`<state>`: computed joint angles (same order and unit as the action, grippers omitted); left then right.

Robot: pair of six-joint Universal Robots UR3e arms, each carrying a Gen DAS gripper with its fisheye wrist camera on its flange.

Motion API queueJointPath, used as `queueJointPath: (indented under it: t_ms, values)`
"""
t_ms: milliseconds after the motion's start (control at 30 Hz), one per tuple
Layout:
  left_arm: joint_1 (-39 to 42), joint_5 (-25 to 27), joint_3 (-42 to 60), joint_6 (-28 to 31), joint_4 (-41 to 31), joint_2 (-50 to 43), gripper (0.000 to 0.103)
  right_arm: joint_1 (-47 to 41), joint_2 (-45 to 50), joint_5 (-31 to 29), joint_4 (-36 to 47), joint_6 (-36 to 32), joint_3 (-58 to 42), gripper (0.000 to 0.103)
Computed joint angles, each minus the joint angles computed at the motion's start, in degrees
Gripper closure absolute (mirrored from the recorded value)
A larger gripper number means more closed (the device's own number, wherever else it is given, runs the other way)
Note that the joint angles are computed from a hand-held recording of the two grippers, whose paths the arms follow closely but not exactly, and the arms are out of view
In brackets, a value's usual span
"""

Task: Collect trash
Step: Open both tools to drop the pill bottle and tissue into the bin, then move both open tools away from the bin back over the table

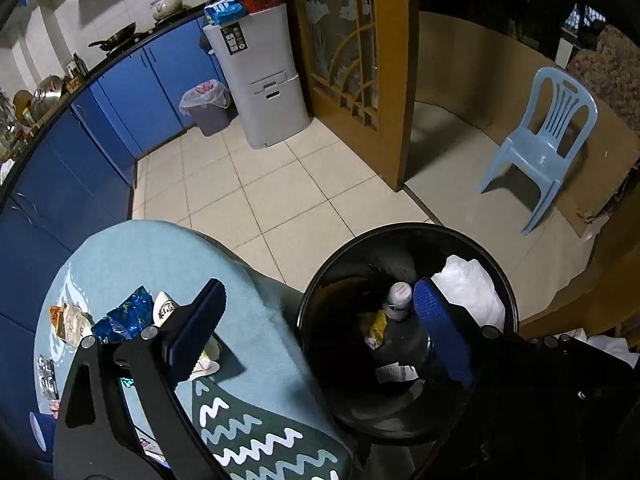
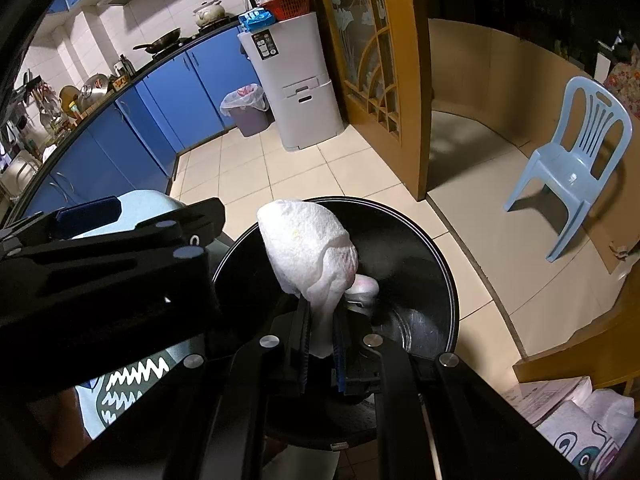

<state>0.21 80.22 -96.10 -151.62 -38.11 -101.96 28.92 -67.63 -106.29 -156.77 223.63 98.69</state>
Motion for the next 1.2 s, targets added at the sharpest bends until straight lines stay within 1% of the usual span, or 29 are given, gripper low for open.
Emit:
queueJointPath:
  t_ms: [500, 667, 767, 800, 833, 867, 900, 1000, 1200]
  values:
    - [3.23, 0.78, 0.89, -1.21, -1.42, -0.66, 0.009, -0.07, 2.91, 1.71, -0.26, -0.81, -2.55, 0.093]
    - [4.36, 0.54, 0.28, -1.02, -1.45, -0.21, 0.009, -1.5, 3.58, 5.04, -1.02, -0.61, -2.52, 0.091]
    - [4.81, 0.47, -0.12, -0.96, -1.17, -0.1, 0.009, -2.63, 4.04, 7.72, -3.09, -1.19, -1.46, 0.09]
    - [4.95, 0.44, -0.25, -0.93, -1.16, 0.02, 0.009, -3.03, 4.08, 8.79, -3.7, -1.58, -1.14, 0.072]
    - [5.13, 0.35, -0.32, -0.9, -1.23, 0.08, 0.009, -3.3, 4.21, 9.6, -4.29, -1.87, -0.84, 0.029]
    - [5.28, 0.31, -0.39, -0.87, -1.29, 0.13, 0.009, -3.41, 4.41, 10.14, -5.99, -2.52, -0.26, 0.01]
    - [5.34, 0.33, -0.59, -0.9, -1.26, 0.3, 0.009, -3.11, 4.58, 9.88, -7.67, -2.91, 0.13, 0.006]
    - [5.81, 0.22, -0.88, -0.76, -1.14, 0.46, 0.009, -2.25, 4.55, 8.16, -6.46, -2.75, -0.72, 0.006]
    - [6.74, 0.1, -0.38, -0.79, -2.12, 0.58, 0.009, -1.9, 4.92, 8.8, -4.47, -3.14, -2.48, 0.006]
